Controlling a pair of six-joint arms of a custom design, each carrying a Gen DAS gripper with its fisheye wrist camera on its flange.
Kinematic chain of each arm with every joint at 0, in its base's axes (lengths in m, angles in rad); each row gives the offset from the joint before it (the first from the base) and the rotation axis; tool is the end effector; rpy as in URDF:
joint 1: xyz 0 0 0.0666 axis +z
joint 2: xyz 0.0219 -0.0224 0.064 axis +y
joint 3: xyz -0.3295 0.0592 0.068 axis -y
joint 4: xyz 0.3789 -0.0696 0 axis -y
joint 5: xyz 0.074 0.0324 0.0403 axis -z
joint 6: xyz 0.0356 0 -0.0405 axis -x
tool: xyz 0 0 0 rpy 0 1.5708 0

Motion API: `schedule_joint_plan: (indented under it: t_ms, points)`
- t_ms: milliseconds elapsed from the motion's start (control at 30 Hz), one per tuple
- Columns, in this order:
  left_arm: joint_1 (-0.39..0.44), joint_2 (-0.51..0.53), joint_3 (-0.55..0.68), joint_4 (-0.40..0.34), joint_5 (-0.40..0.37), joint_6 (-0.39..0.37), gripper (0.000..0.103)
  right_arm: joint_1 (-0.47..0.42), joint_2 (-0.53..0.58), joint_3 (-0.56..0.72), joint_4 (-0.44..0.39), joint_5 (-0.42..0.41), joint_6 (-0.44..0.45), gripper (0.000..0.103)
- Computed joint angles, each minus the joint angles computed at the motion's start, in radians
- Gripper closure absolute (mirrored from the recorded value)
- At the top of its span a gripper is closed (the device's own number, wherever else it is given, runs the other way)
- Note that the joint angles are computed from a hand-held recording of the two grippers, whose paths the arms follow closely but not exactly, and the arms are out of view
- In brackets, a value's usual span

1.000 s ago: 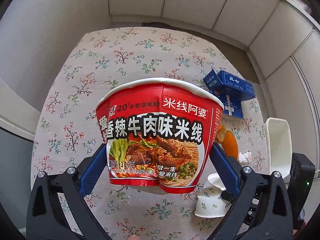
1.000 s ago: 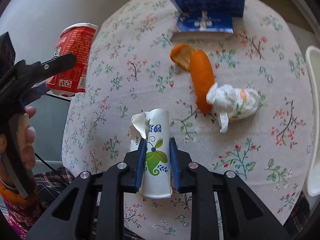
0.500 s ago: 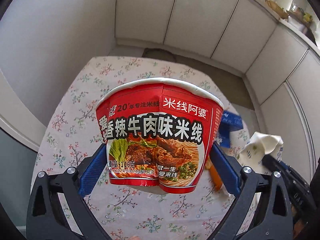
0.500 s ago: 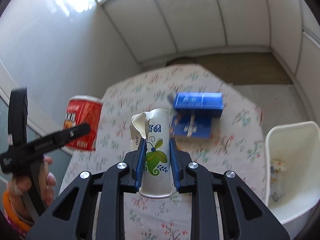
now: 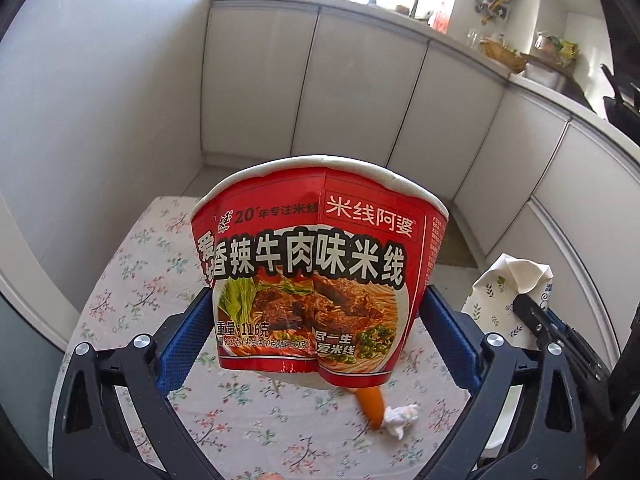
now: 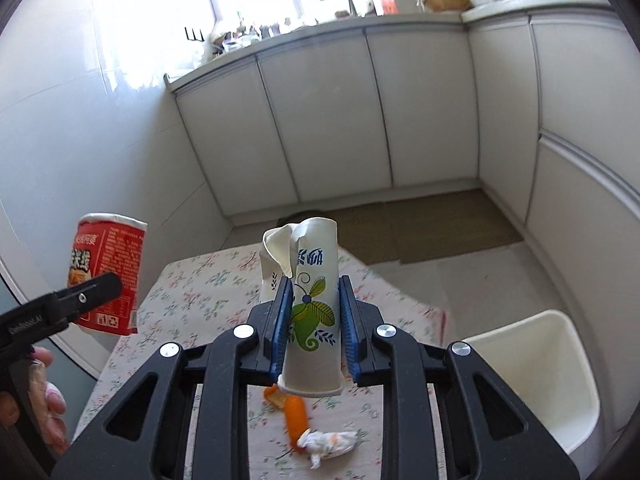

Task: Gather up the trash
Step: 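Lift the noodle cup and paper cup and carry them over the bin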

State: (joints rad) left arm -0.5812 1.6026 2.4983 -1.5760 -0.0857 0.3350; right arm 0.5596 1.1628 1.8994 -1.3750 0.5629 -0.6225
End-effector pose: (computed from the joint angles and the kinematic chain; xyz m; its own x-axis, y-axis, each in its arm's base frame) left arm 0.3543 -0.2295 0.6845 -0.6581 0.0404 -0.7519 0.2912 0.9345 -0.2047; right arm 0.2796 0.1522 0.6524 -0.4603 0.2935 -0.8378 0.2248 0.9515 0.2099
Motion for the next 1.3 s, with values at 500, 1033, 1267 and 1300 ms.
schedule_joint_plan:
  t_ms: [500, 1033, 1267, 1300]
  points:
    - [-0.143, -0.033, -0.071, 0.179, -0.052, 0.011, 0.007, -0.01, -0.116, -0.066, -0.035, 0.21, 0.06, 0.079]
    - [-0.306, 0.021, -0.068, 0.234, -0.071, 0.005, 0.007, -0.141, -0.262, -0.169, -0.205, 0.237, 0.032, 0.079]
    - [-0.372, 0.047, -0.071, 0.255, -0.065, -0.001, 0.007, -0.235, -0.313, -0.187, -0.246, 0.192, 0.015, 0.063]
    - [-0.382, 0.051, -0.072, 0.257, -0.064, 0.002, 0.007, -0.244, -0.323, -0.192, -0.251, 0.195, 0.006, 0.058]
